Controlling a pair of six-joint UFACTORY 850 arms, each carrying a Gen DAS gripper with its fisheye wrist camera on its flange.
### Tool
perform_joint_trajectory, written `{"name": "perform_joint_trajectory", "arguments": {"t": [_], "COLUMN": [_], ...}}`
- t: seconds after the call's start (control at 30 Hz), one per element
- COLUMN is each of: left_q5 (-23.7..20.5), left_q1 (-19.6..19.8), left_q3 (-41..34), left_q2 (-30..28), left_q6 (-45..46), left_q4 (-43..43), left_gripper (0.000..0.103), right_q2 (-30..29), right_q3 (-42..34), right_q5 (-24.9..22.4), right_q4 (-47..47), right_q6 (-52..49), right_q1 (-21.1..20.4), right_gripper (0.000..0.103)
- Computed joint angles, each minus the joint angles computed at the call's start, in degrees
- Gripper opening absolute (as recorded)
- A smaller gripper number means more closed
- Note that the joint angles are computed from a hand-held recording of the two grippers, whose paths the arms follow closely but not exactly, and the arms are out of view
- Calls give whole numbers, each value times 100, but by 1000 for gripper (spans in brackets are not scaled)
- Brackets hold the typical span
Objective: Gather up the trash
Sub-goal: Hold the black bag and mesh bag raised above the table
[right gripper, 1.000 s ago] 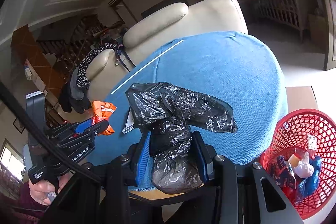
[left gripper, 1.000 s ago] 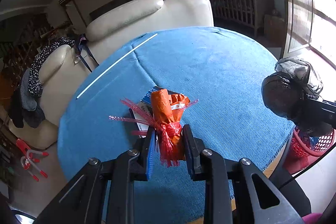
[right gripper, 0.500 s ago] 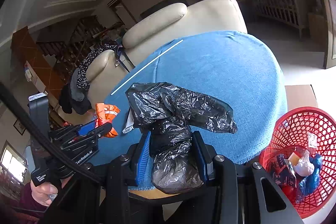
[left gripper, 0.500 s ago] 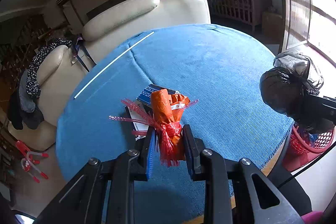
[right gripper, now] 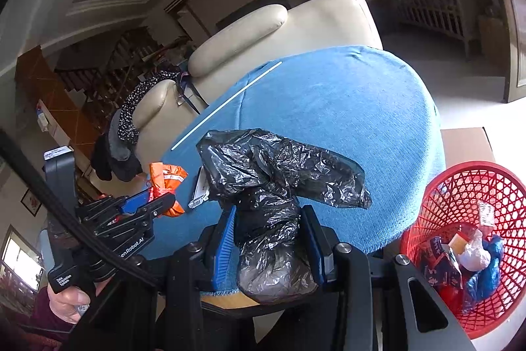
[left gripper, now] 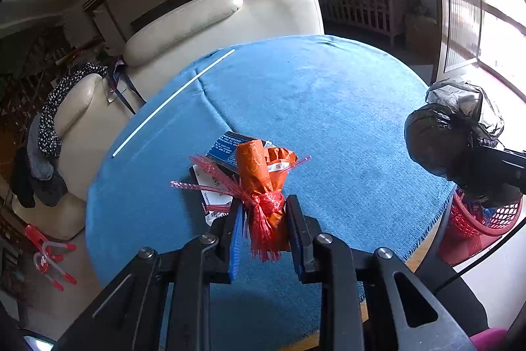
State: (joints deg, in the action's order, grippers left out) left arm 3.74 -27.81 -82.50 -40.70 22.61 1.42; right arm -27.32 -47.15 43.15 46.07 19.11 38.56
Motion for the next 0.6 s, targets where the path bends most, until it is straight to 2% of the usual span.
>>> {"name": "perform_joint_trajectory", "arguments": {"t": [0.27,0.37,0.6], "left_q5": [-13,19,24], "left_q1": [-19,-52,-119], "left_q3": [-16,14,38], "left_q2": [-18,-8,2], "left_q6": [-484,-55,307], "left_q4": [621,243,-19], "left_gripper": [27,27,27], "right_q2": [-19,-22,-30], "right_q3": [-15,-5,10], "right_q5": [3,15,34], "right_q4": [6,20,94], "right_q6": [43,70,145], "right_q1": [-6,-6,17], "right_gripper": [42,42,42]}}
